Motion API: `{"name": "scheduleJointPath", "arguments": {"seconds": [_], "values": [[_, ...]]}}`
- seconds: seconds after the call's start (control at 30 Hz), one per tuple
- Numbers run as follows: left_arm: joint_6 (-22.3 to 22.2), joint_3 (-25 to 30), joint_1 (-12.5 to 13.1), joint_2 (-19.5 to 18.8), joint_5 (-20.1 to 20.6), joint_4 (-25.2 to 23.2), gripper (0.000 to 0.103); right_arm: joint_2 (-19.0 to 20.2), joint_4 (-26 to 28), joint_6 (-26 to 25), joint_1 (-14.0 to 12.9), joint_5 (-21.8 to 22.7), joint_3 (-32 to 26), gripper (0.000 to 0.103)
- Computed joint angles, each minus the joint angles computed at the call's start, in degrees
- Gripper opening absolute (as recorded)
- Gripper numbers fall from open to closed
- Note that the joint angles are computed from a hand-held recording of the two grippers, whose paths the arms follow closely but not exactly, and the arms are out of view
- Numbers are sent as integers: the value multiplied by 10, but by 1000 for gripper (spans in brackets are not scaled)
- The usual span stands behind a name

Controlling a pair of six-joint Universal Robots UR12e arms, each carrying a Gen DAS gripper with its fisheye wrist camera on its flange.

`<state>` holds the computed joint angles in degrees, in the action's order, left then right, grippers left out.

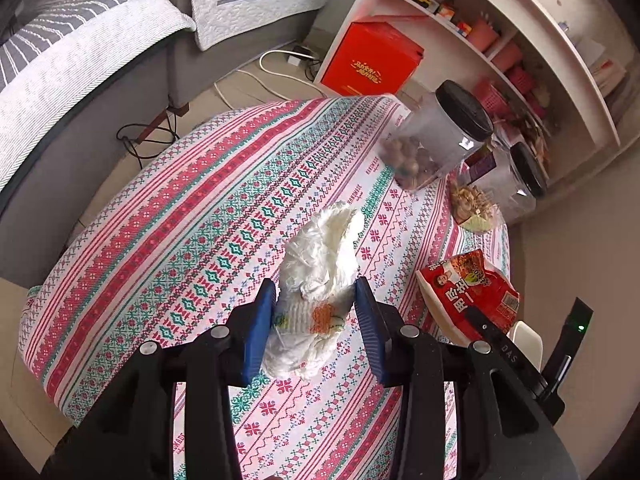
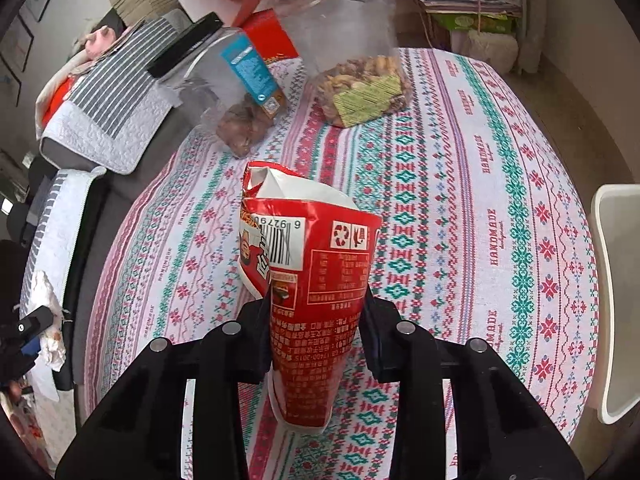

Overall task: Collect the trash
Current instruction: 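Carry the tissue and red bag to the white bin and release both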

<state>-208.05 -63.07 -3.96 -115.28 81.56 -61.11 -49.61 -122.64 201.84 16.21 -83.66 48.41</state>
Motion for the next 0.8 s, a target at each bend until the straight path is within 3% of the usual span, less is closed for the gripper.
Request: {"name": "scheduleJointPath", "arguments": {"seconds": [0.37,0.8], "values": [[4,-7,0,6,10,7,41,-17,-52,-51,16,-2,10,32],[19,-2,-8,3,12,5,41,-50,-126,-39,6,-22,49,32]]}}
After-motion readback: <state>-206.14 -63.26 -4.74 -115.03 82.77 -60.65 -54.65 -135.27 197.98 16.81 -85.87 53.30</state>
